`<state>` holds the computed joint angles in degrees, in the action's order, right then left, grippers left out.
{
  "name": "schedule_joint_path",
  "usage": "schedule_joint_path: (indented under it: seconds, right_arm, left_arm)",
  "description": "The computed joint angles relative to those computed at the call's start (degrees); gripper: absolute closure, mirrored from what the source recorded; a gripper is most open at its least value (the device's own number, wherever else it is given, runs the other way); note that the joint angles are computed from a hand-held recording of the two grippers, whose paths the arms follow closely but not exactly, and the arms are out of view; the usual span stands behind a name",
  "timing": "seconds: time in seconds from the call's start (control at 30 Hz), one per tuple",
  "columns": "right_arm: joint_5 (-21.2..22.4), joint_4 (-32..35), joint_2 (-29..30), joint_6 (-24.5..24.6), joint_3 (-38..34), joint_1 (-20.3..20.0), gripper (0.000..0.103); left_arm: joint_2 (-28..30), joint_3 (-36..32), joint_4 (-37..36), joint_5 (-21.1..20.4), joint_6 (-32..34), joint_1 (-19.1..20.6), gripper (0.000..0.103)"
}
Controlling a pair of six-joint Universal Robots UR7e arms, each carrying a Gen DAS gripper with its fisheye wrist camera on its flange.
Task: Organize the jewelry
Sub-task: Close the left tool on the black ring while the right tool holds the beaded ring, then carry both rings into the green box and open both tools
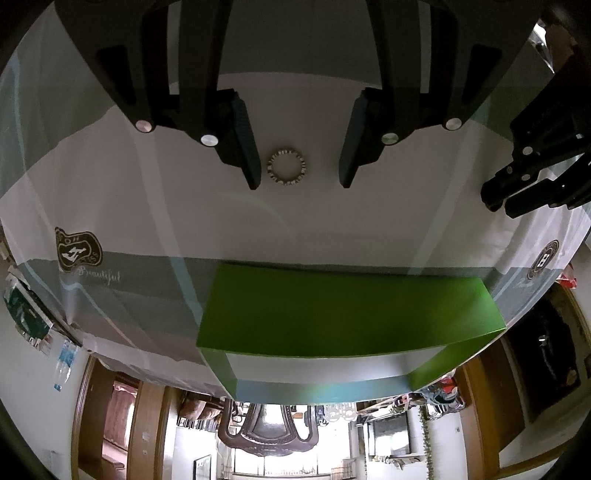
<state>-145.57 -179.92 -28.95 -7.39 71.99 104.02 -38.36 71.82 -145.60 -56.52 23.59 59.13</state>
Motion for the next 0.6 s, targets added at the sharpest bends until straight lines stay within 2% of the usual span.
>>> schedule_joint_path:
  seconds: [0.1, 0.17, 0.2, 0.23, 0.6]
  right_arm:
    - [0.04, -0.21, 0.11, -0.21, -0.11, -0.01, 0.059]
    - [0.37, -0.71, 0.13, -0.62, 0.02, -0.02, 0.063]
    - [0.76, -1.15, 0.12, -1.09, 0.12, -0.02, 0.075]
    - [1.24, -1.08, -0.01, -1.18, 0.26, -0.03, 0.082]
    - [2.73, -1.48, -0.6, -1.01, 0.74, 0.27, 0.082]
  left_arm:
    - [0.01, 0.11, -0.24, -0.23, 0.28, 0.07, 0.069]
    - [-0.2, -0.21, 1.13, -1.77, 0.17, 0.37, 0.084]
    - [-0.3, -0.51, 2.03, -2.64, -0.19, 0.53, 0.084]
    - [-0.23, -0.47, 1.81, -2.45, 0.02, 0.48, 0.084]
    - [-0.62, -0.1, 1.21, -2.57, 0.3, 0.37, 0.084]
